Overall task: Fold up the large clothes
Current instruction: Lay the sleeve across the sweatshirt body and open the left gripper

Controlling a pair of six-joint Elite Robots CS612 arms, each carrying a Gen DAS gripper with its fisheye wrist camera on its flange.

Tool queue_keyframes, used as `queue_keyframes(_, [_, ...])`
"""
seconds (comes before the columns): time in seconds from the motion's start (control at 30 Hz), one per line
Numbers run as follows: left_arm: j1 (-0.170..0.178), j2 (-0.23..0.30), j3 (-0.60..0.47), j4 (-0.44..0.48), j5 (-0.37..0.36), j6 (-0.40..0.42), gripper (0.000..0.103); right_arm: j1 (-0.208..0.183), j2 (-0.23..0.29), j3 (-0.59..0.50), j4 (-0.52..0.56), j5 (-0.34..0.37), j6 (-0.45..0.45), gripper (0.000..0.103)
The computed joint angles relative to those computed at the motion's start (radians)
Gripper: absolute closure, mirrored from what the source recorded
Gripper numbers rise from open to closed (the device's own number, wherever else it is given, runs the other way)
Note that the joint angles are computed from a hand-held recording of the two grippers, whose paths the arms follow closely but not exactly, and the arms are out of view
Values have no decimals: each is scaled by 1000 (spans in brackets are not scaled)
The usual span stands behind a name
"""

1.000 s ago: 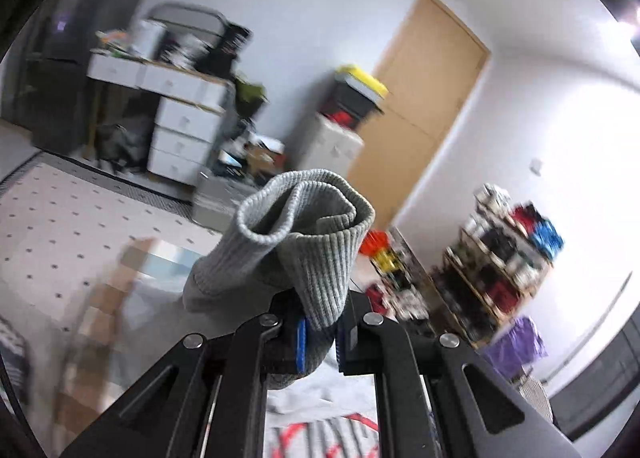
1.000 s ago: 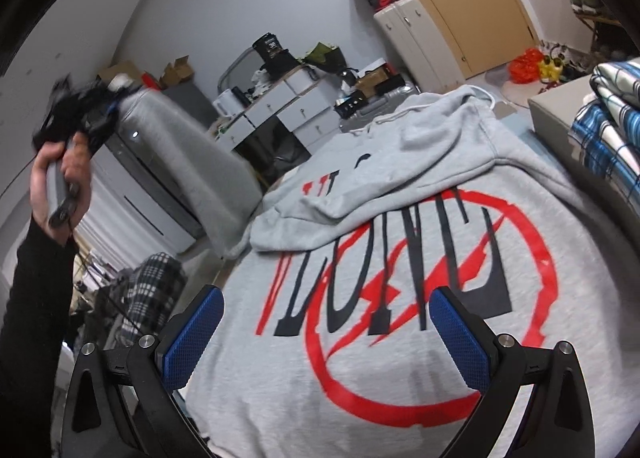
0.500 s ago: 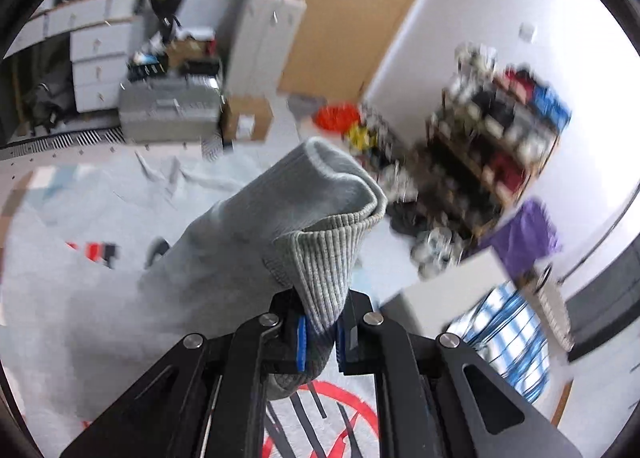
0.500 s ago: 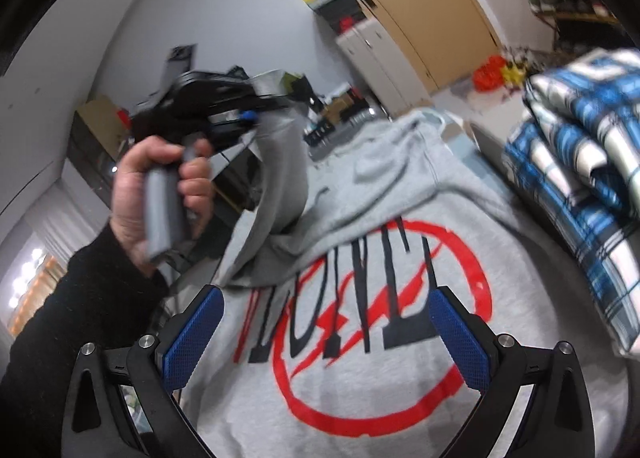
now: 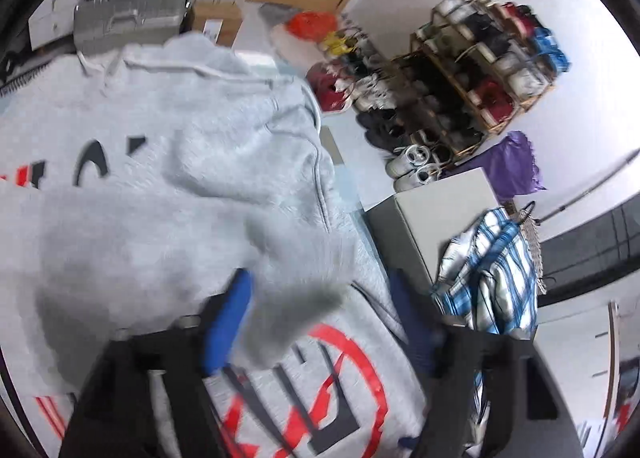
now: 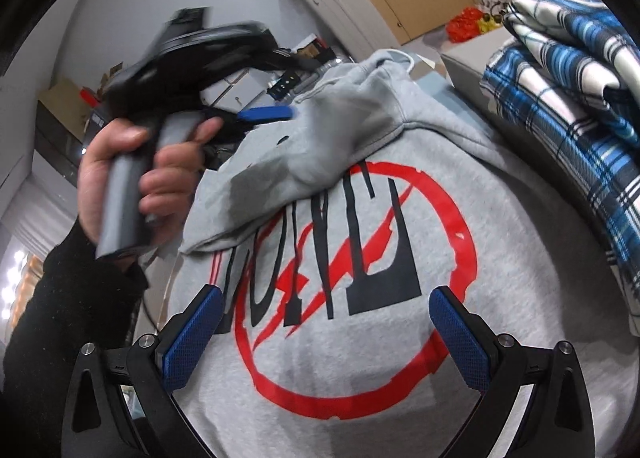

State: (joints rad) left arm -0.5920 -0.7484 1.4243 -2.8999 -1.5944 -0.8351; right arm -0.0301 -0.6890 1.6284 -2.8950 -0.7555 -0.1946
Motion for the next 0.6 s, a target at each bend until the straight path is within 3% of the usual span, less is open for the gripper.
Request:
queue_keyframes(0.13, [-2,-70,94,14,87,48,28,0,-4,5,-9,3,6,0])
queue_keyframes(0.27, [-1,-114,178,97,212,-20,28,9,-8,11,-22,-16,-19,0])
queue_keyframes(0.47, [42,-97,235,96,110,-159,28,14,-9,15,-37,-31,-42,0])
queue_keyframes(0.57, [43,-72,236,72,80,-184,28,15,-6,11,-36,-35,-39,0])
queue_keyframes(0.6, [35,-69,244,40,107,-181,28,16,-6,10,-33,-36,-40,0])
